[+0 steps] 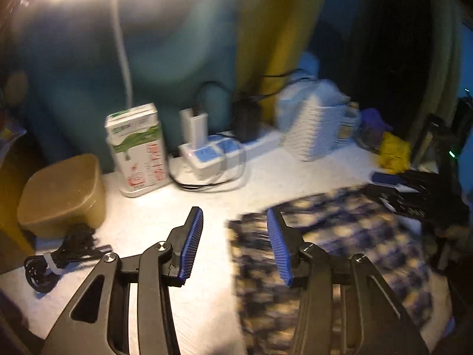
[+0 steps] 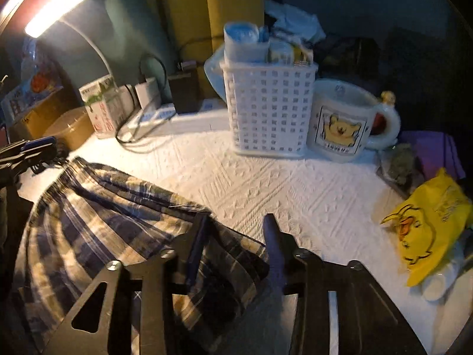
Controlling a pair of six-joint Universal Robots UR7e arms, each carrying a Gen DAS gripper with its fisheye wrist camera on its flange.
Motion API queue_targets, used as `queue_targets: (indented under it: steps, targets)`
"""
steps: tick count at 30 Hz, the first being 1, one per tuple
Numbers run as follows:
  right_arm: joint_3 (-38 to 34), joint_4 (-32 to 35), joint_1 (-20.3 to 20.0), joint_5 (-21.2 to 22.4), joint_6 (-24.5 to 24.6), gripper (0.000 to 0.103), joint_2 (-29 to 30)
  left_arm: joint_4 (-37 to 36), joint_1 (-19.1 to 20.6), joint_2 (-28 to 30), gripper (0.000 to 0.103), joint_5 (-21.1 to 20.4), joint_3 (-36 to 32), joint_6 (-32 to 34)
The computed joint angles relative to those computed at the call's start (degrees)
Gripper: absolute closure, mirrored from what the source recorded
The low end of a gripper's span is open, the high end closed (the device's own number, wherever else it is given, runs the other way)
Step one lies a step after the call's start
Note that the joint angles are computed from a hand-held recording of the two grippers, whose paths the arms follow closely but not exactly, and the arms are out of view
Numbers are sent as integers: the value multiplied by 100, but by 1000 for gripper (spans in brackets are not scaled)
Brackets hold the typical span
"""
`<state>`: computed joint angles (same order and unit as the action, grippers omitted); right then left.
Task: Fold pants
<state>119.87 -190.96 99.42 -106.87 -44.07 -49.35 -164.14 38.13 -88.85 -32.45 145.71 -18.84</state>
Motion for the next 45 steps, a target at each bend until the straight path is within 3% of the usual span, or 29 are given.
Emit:
queue_targets:
  steps: [2, 6, 10, 13, 16, 21, 26, 28, 30, 34, 37, 40, 45]
  targets:
    - [154, 15, 49, 169, 42, 60, -181, 494, -216, -43, 56, -283, 14, -103]
    - [531, 308, 187, 480, 137, 60, -486, 464, -411, 264, 56, -716, 102, 35]
    - [907, 577, 345, 509, 71, 60, -579, 821, -42, 605, 56, -1076, -50, -316]
    - [1139, 516, 414, 157, -127, 60, -424, 611, 175, 667, 56, -1207, 12, -312]
    - [1366, 297, 347, -142, -342, 60, -340, 614, 121, 638, 56, -1177, 45, -323]
    - [1744, 175, 166, -120, -483, 60, -695, 963, -80, 587, 56, -965, 112, -536]
    - [2203, -229, -76, -73, -954, 58, -1031, 1315, -228, 433, 56, -825, 145, -838]
    - [2333, -263, -166, -81, -1046, 56, -1179, 1574, -398, 277, 56, -657, 210, -1121]
    - [2429, -336, -206, -226, -1066, 42, -1280, 1900, -623, 59, 56, -484, 277, -1473]
    - [2605, -335, -358, -152, -1050, 41, -1675, 2219, -1196, -380, 56, -536, 515, -1827]
    - [2706, -444, -357, 52, -1058, 41, -1846, 2327, -1431, -300, 55, -709, 595, -1965]
    - [2719, -542, -293, 365, -1051, 41, -1767, 2477, -1349, 33, 55, -790, 579, -2204]
    - [2669, -788, -130, 23, -1206, 41, -1216, 2748, -1227, 67, 55, -847, 641, -2630]
